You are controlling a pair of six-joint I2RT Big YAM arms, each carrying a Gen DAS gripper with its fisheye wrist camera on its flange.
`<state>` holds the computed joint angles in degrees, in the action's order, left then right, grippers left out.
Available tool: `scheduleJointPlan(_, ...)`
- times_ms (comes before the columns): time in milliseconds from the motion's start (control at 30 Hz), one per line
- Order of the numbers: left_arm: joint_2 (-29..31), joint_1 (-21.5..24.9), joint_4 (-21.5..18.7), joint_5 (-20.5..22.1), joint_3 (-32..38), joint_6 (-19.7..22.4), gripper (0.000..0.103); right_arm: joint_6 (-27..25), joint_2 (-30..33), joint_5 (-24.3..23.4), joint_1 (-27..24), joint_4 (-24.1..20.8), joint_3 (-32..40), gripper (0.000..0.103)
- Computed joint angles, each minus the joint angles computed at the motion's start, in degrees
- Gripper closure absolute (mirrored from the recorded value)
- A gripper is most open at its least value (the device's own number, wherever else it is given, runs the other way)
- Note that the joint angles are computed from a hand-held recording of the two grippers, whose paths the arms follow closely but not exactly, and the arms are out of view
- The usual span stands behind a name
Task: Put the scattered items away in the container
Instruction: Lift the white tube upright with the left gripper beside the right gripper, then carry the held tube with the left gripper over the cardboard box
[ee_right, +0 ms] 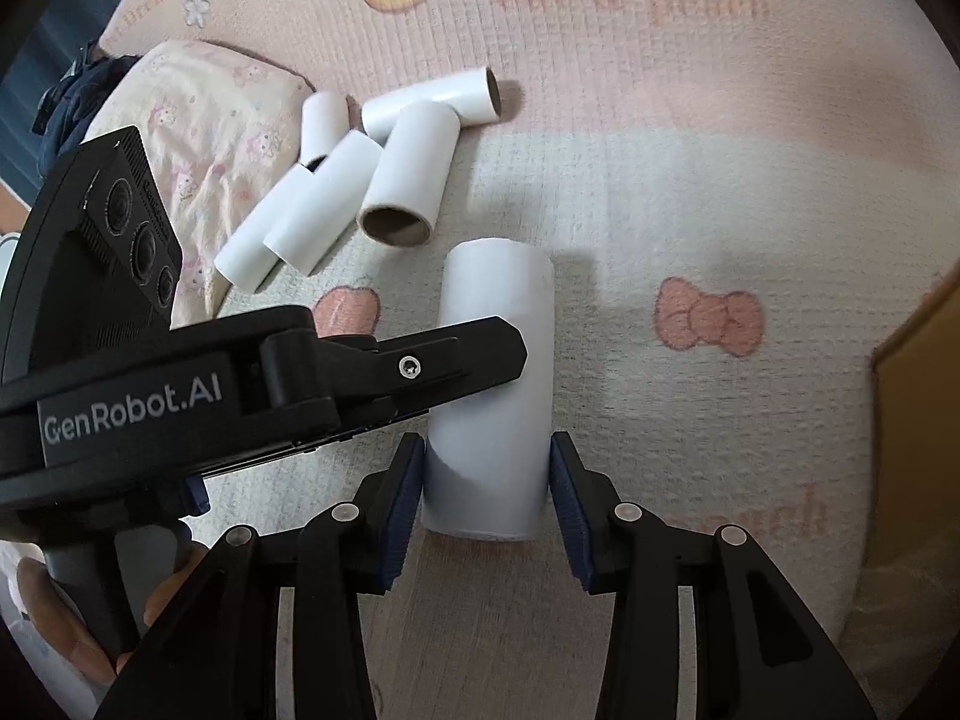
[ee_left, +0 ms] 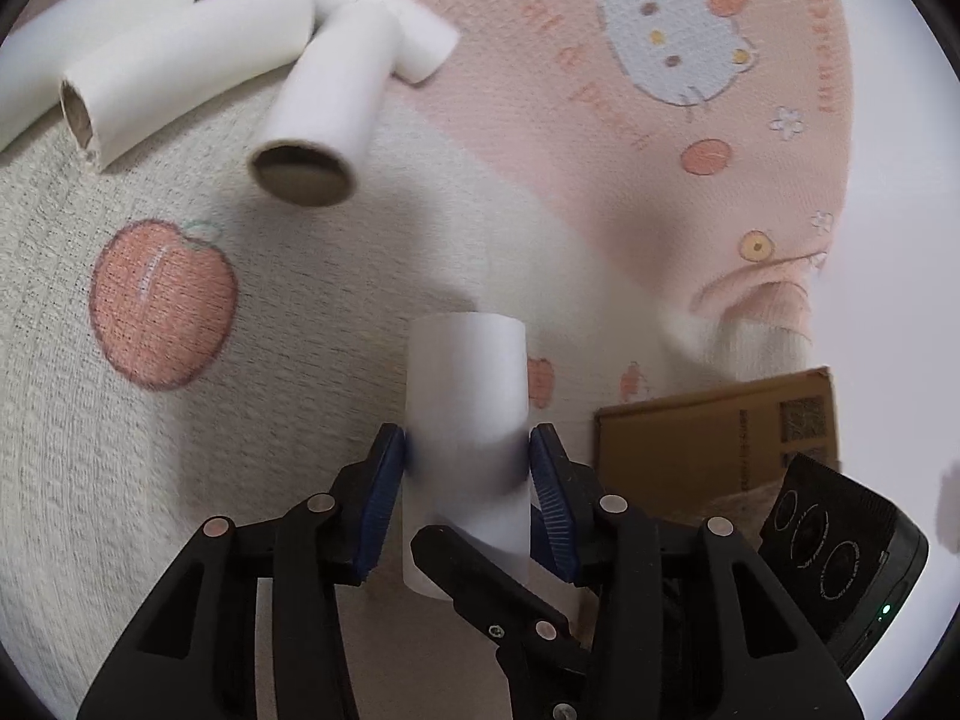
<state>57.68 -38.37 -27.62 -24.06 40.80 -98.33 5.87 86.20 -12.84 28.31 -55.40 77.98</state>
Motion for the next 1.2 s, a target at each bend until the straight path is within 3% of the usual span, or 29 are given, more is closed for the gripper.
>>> scheduleJointPlan(200,0.2,-2.4,-4.3,-4.9,6.5,3.7,0.056,-0.6,-4.9,1.8,-0.1,0.0,0.4,0.064)
scheduleJointPlan(433,1.5,-4.1,-7.6,-6.9,14.0,7.3,0.056,-1.1,-10.4,2.2,-1.5,-0.8,0.9,0.064)
scheduleJointPlan(600,2.9,-5.7,-13.2,-8.7,20.7,10.0,0.056,-1.1,-12.6,2.4,-2.2,-3.3,3.6,0.064)
scheduleJointPlan(767,4.0,-4.6,-16.0,-5.8,25.8,14.0,0.056,-1.4,-13.2,0.6,-4.2,-6.0,6.8,0.064)
scheduleJointPlan(1033,6.7,-1.4,-11.9,0.2,29.5,19.6,0.056,-4.9,-12.9,4.1,-6.3,-8.7,11.0,0.064)
scheduleJointPlan(1200,11.4,2.1,-11.9,6.9,35.2,23.8,0.056,-5.9,-12.1,3.2,-10.3,-11.6,14.2,0.064)
